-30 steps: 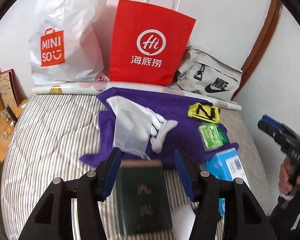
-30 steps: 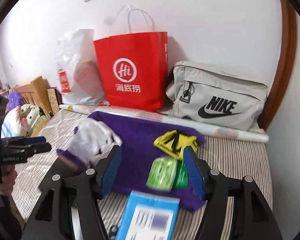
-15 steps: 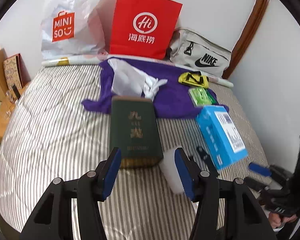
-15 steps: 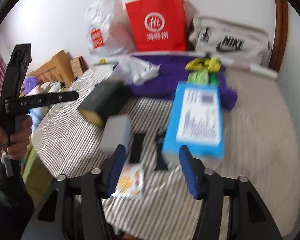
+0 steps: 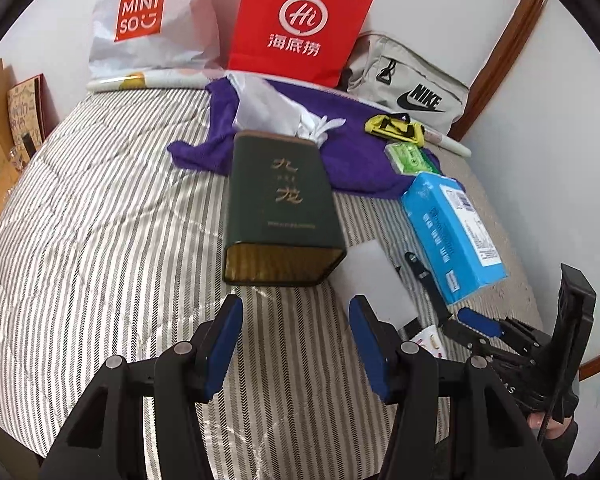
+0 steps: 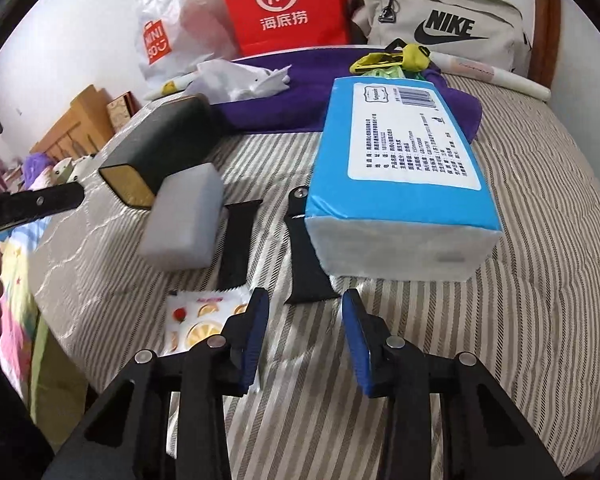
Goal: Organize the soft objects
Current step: 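Move the right tool to the black strap while the left tool moves to the white sponge, then grasp the black strap with the right tool while the left tool grasps the white sponge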
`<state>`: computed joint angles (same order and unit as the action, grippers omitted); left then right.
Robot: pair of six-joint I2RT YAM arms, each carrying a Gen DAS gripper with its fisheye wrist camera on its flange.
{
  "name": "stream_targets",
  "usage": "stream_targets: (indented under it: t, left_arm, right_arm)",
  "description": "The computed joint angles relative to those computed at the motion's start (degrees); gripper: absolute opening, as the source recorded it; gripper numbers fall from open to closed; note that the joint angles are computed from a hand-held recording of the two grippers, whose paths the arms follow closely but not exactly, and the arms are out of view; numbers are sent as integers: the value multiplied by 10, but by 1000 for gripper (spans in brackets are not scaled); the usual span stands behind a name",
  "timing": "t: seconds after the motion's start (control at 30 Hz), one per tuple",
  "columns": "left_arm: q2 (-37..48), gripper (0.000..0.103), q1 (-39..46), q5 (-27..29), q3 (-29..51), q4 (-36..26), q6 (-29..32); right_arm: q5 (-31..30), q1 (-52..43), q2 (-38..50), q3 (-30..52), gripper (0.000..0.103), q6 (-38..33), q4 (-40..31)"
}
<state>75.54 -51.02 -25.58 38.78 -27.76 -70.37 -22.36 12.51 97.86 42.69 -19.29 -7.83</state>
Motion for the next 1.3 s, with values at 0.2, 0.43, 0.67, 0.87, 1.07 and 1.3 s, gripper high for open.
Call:
stream_targets:
  t: [0.2, 0.43, 0.67, 0.87, 1.07, 1.3]
  left_arm:
    - [5, 53, 14, 17, -12, 18, 4]
    - [12, 53, 9, 20, -10, 16, -4]
    - [2, 53, -9, 8, -9, 0, -19]
    - [1, 53, -22, 2, -8, 0, -26]
    - [10, 53, -29, 3, -1, -1, -31]
    - [24, 53, -25, 8, 7, -4, -30]
  right_arm:
    - [54, 34, 2, -35, 42, 24, 83]
    - [65, 36, -10, -51, 32, 7, 94]
    - [24, -12, -57, -64, 32, -31, 27]
    - [8, -70, -109, -83, 32, -104, -55]
    - [-14, -105, -81, -68, 33, -126, -74]
    - [-14, -66, -46, -67, 37, -103, -4]
